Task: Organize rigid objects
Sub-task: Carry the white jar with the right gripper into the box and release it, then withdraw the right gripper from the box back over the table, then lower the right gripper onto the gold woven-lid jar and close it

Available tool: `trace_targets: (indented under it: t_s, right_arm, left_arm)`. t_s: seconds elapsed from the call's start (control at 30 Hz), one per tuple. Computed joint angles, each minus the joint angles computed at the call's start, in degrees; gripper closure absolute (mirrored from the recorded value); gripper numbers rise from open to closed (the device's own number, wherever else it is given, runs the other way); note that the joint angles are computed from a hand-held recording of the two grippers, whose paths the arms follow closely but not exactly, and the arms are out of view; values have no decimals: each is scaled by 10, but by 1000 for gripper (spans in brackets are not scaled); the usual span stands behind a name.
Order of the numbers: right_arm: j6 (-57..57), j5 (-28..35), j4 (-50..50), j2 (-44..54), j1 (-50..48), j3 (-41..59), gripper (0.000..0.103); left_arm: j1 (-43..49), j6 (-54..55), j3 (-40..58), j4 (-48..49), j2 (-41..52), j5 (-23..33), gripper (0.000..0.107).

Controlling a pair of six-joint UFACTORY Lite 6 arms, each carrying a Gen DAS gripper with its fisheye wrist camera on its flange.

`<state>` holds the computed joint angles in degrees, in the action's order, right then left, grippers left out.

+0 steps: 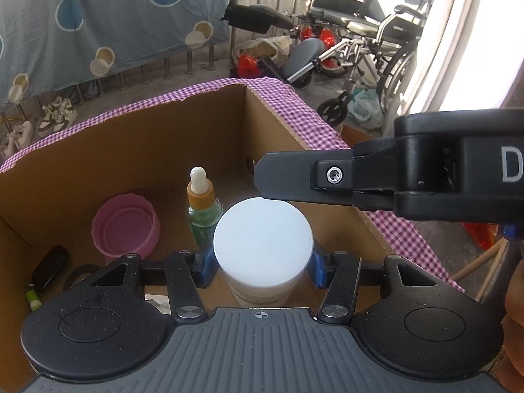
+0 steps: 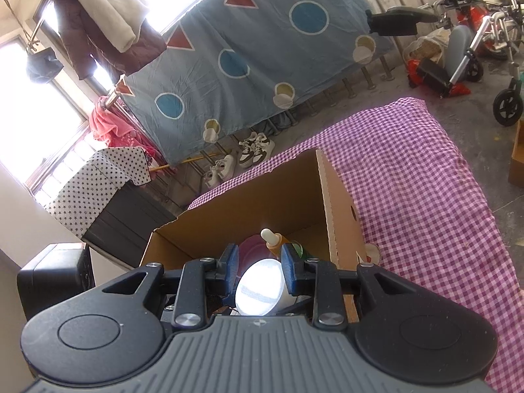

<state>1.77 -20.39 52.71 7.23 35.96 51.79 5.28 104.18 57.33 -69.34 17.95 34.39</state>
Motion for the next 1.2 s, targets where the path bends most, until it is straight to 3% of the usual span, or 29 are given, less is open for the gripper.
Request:
trace_targets:
  t_s: [0.07, 0.17, 0.3, 0.4, 0.5, 0.6, 0.7, 0.87, 1.03, 1.2]
  right_arm:
    - [4, -5, -1, -8, 0, -10, 72]
    - [0, -14, 12, -27, 6, -28, 72]
    - [-30, -48, 64, -78, 33, -68, 72]
    - [-64, -82, 124, -127, 72, -101, 72]
    - [-109, -138, 200, -171, 138, -125, 70]
    - [-139, -209, 270, -200, 231, -140, 58]
    - [-145, -255, 314, -182, 306, -125, 54]
    - [-64, -239, 291, -99, 351, -82, 54]
    - [49, -152, 189, 37, 321, 10, 53]
    - [99, -67, 110, 154, 278, 116, 54]
  left_arm:
    - [1, -5, 3, 5, 2, 6, 47]
    - [4, -6, 0, 1, -7, 9, 26]
    - [39, 9, -17, -8, -44, 49, 18]
    - [93, 16, -34, 0, -88, 103, 14]
    - [181, 19, -33, 29, -122, 193, 8]
    - [294, 43, -14, 54, -132, 288, 5]
    - [388, 78, -2, 69, -120, 327, 5]
    - [484, 131, 5, 80, -68, 321, 5]
    - [496, 165, -10, 98, -14, 265, 6]
    - [497, 276, -45, 53, 16, 201, 12]
